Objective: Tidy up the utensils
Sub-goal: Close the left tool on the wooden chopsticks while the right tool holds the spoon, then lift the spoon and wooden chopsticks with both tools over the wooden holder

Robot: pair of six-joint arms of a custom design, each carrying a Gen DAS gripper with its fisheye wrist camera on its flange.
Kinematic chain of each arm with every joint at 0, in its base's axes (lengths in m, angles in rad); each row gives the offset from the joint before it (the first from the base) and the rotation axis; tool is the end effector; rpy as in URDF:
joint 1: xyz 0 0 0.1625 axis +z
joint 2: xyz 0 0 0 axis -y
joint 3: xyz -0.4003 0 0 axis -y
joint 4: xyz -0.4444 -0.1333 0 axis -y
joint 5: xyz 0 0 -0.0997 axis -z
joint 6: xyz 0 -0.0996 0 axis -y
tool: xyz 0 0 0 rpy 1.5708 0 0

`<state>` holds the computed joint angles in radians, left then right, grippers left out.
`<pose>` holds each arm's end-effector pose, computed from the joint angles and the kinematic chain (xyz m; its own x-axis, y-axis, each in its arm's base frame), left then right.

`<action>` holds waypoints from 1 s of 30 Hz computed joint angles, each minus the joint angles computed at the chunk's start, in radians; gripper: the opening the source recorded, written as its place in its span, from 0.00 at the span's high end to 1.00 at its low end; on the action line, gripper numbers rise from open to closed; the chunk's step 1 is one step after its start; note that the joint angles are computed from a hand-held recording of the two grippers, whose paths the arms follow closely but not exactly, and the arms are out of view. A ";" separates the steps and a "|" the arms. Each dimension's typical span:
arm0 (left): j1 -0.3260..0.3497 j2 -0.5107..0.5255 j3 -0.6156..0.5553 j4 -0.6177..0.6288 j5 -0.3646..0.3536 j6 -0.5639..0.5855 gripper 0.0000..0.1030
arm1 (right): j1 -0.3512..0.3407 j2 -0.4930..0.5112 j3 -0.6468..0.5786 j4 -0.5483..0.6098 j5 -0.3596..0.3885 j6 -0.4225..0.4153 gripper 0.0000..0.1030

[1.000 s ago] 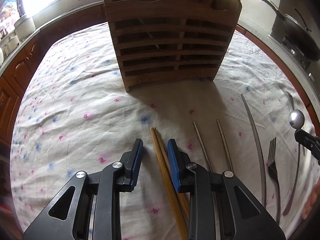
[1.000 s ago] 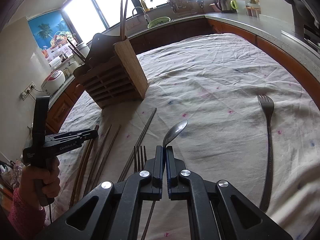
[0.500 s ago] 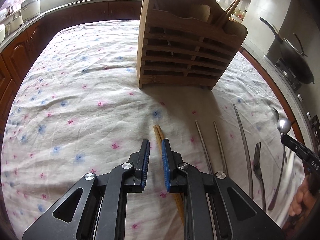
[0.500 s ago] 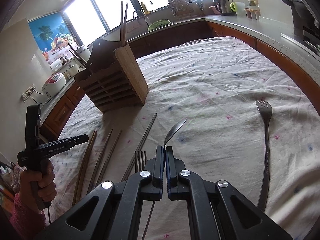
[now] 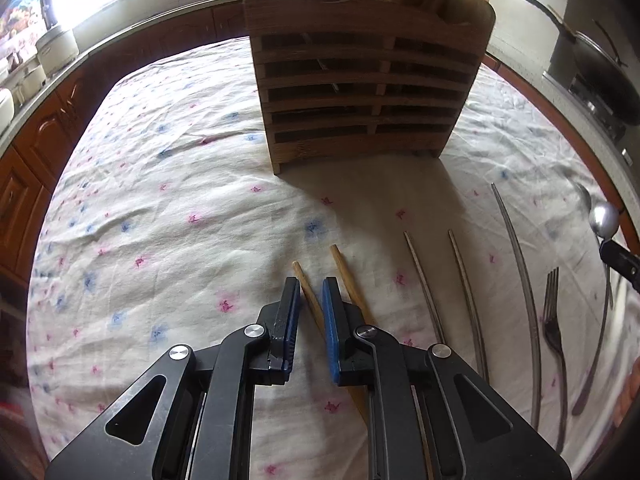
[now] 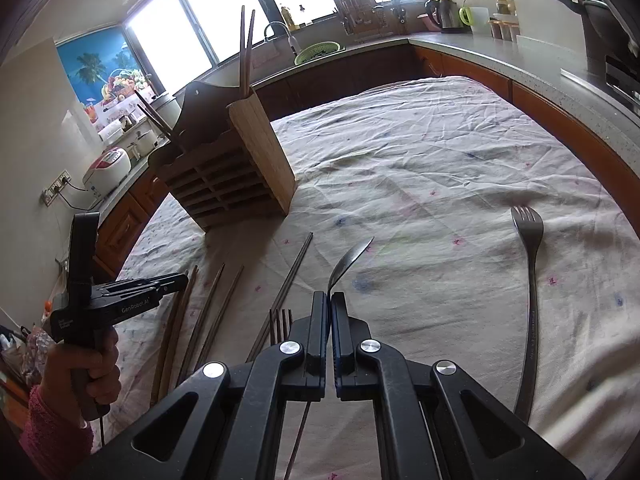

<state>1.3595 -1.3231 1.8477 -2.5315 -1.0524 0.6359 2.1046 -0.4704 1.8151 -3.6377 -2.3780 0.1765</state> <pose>0.0507 -0.6344 0.2917 -0.6057 0.5083 -0.6122 0.6834 0.7264 -0.0731 0.3463 -0.4653 -0.0749 -0.8923 0.1717 0.4175 -0.2287 0.6255 -0.7459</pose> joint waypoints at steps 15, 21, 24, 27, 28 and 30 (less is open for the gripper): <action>0.025 -0.145 0.031 0.043 -0.191 -0.075 0.96 | 0.050 0.000 -0.043 -0.059 0.009 -0.110 0.98; 0.016 -0.245 0.041 0.040 -0.289 -0.115 0.96 | 0.083 0.011 -0.079 -0.091 0.008 -0.176 0.98; 0.013 -0.280 0.042 0.035 -0.318 -0.117 0.96 | 0.097 0.021 -0.101 -0.098 0.002 -0.210 0.98; 0.011 -0.304 0.042 0.027 -0.339 -0.117 0.96 | 0.107 0.028 -0.120 -0.103 0.002 -0.237 0.98; 0.010 -0.310 0.042 0.023 -0.344 -0.117 0.96 | 0.109 0.030 -0.126 -0.105 0.000 -0.246 0.98; 0.007 -0.320 0.042 0.013 -0.354 -0.117 0.96 | 0.112 0.033 -0.135 -0.113 0.002 -0.263 0.98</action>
<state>1.3668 -1.6435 1.8902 -2.5186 -1.4063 0.5191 2.2169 -0.4377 1.6799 -3.7508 -2.3761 -0.0864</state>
